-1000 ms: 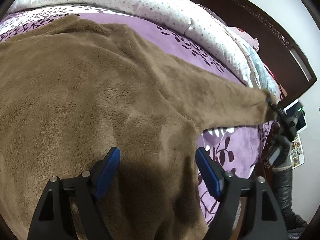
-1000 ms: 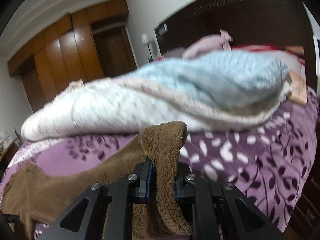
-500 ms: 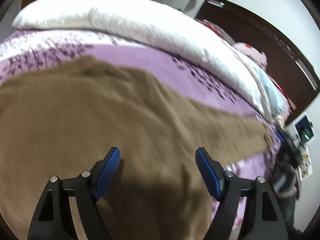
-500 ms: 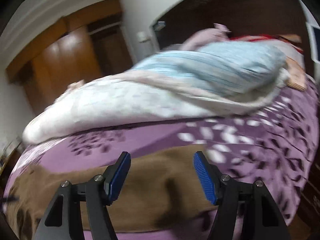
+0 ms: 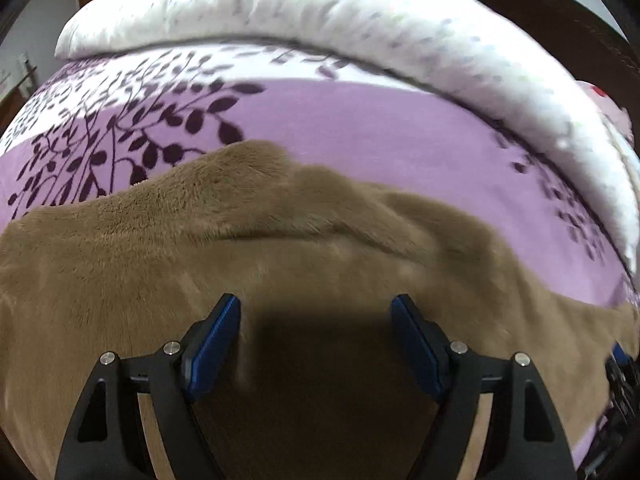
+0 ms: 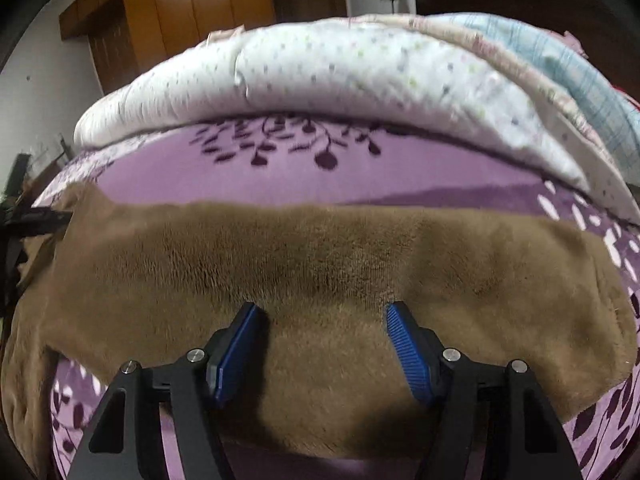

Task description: Fold clothes

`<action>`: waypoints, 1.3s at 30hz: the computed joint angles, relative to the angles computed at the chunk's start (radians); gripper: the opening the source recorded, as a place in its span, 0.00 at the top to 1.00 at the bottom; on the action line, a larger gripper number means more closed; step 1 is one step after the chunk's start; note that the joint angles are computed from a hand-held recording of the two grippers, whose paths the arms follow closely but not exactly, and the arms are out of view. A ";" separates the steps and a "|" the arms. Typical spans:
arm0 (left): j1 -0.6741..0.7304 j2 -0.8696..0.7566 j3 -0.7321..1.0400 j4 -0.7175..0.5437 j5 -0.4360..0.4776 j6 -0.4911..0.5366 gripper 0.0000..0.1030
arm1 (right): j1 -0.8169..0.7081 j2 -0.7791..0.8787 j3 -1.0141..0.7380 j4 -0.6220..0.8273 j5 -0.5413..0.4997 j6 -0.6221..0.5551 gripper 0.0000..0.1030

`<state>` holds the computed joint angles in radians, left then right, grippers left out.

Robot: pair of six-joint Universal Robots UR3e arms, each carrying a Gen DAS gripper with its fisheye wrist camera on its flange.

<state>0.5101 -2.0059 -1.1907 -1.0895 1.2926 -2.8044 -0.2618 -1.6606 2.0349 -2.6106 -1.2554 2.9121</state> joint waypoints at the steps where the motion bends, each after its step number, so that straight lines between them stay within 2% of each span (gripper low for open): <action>1: -0.004 -0.014 0.009 0.008 0.008 -0.003 0.20 | -0.005 -0.008 0.001 0.018 -0.001 -0.009 0.34; 5: -0.042 -0.029 -0.018 0.113 0.088 0.004 0.14 | -0.037 -0.044 0.050 0.013 0.018 -0.040 0.34; 7: -0.040 -0.038 -0.007 0.116 0.087 -0.002 0.14 | -0.023 -0.042 0.051 -0.002 0.001 -0.024 0.34; 10: -0.018 -0.019 -0.010 0.088 0.045 -0.002 0.14 | 0.018 -0.046 0.033 -0.025 -0.047 0.059 0.33; 13: 0.013 0.030 -0.032 0.040 -0.018 0.011 0.14 | 0.034 -0.050 -0.003 -0.048 0.000 0.107 0.31; 16: 0.015 0.045 -0.020 -0.007 -0.053 0.012 0.14 | 0.097 0.010 -0.083 -0.034 0.001 0.129 0.27; 21: 0.014 0.078 -0.047 -0.044 -0.063 0.024 0.14 | 0.229 0.162 -0.161 -0.032 -0.145 0.118 0.23; 25: 0.090 0.178 -0.143 -0.104 -0.150 0.071 0.14 | 0.247 0.176 -0.096 -0.160 -0.174 0.102 0.20; 27: 0.151 0.256 -0.205 -0.159 -0.206 0.122 0.14 | 0.254 0.184 -0.070 -0.215 -0.190 0.102 0.19; 30: 0.297 0.420 -0.326 -0.275 -0.293 0.250 0.13 | 0.268 0.180 -0.041 -0.263 -0.219 0.101 0.18; 34: 0.568 0.607 -0.409 -0.555 -0.389 0.501 0.13 | 0.240 0.170 -0.038 -0.251 -0.171 0.103 0.18; 36: 0.703 0.658 -0.413 -0.710 -0.405 0.636 0.12 | 0.253 0.153 -0.063 -0.193 -0.196 0.129 0.18; 39: 0.892 0.715 -0.427 -0.890 -0.393 0.840 0.12 | 0.258 -0.005 -0.030 -0.056 -0.035 0.167 0.18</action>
<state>1.4022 -1.2910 -1.6177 -1.9798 0.8992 -1.9642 -0.0039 -1.6655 2.0050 -2.6669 -1.2905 3.0793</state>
